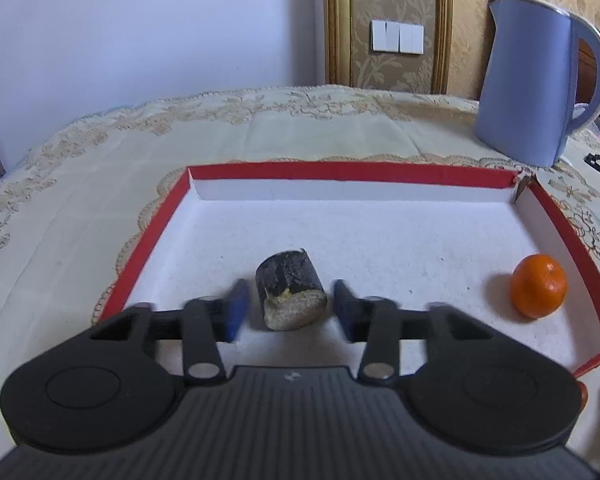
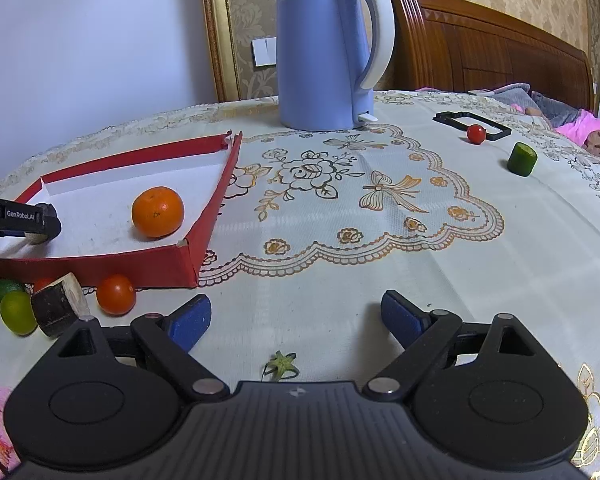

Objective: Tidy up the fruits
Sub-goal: 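Place the log piece inside the red box and open the left gripper, then grasp the green tomato with the right gripper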

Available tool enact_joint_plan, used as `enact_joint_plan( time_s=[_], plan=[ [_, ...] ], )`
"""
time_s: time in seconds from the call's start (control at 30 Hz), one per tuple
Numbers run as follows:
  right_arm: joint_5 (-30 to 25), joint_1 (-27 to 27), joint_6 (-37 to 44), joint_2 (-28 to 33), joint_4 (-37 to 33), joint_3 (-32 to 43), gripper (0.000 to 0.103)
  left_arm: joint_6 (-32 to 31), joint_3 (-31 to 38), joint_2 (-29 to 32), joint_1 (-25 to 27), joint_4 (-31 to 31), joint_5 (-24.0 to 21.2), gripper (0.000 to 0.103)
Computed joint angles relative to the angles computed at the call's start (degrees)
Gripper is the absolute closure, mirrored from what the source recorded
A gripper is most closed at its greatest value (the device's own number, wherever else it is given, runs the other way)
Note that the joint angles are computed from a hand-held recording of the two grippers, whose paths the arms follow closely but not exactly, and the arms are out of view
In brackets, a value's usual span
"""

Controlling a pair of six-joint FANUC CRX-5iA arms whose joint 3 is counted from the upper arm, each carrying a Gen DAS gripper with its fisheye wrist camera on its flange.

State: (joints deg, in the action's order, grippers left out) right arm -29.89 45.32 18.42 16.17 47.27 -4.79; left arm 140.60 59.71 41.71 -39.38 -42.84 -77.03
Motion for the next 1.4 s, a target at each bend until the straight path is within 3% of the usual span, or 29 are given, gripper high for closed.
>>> enact_joint_plan(
  time_s=[0.03,0.1,0.2,0.37,0.6,0.83,0.9,1.0,1.1,1.23,1.3,1.4],
  plan=[
    [0.0,0.0,0.0,0.0,0.0,0.0,0.011,0.1,-0.5,-0.4,-0.5,-1.0,0.1,0.037],
    [0.1,0.0,-0.1,0.0,0.0,0.0,0.010,0.8,-1.3,-1.2,-1.5,-2.8,-0.3,0.030],
    [-0.1,0.0,0.1,0.1,0.0,0.1,0.010,2.8,-4.0,-3.7,-2.6,-3.9,0.3,0.027],
    [-0.3,0.1,0.3,0.1,-0.2,0.2,0.010,7.1,-10.0,-8.5,-5.9,-7.8,1.0,0.012],
    [-2.5,0.7,2.5,0.8,-0.8,1.5,0.010,8.6,-17.2,-13.0,-11.1,-11.2,0.5,0.009],
    [-4.1,1.2,4.4,1.4,-1.6,2.6,0.008,10.1,-24.7,-16.7,-10.5,-5.8,3.9,0.008],
    [-2.7,0.8,3.4,0.8,-1.3,1.7,0.008,10.1,-25.6,-17.1,-9.5,-4.0,4.7,0.008],
    [3.5,-0.4,-2.4,-2.2,0.9,-2.8,0.008,9.6,-27.2,-17.9,-8.3,-2.4,6.3,0.008],
    [8.2,-0.1,-2.4,-5.5,2.0,-6.5,0.008,7.5,-28.5,-18.2,-6.1,1.2,8.3,0.005],
    [9.2,1.6,-3.0,-7.8,9.8,-9.5,0.008,8.5,-30.3,-19.1,-5.3,1.4,9.9,0.002],
    [8.1,3.3,3.4,-7.8,6.2,-8.3,0.013,8.8,-30.9,-19.3,-5.2,1.1,10.8,0.000],
    [8.5,4.4,5.9,-7.6,5.6,-7.8,0.015,8.9,-31.5,-19.6,-5.4,0.6,11.4,0.000]
  ],
)
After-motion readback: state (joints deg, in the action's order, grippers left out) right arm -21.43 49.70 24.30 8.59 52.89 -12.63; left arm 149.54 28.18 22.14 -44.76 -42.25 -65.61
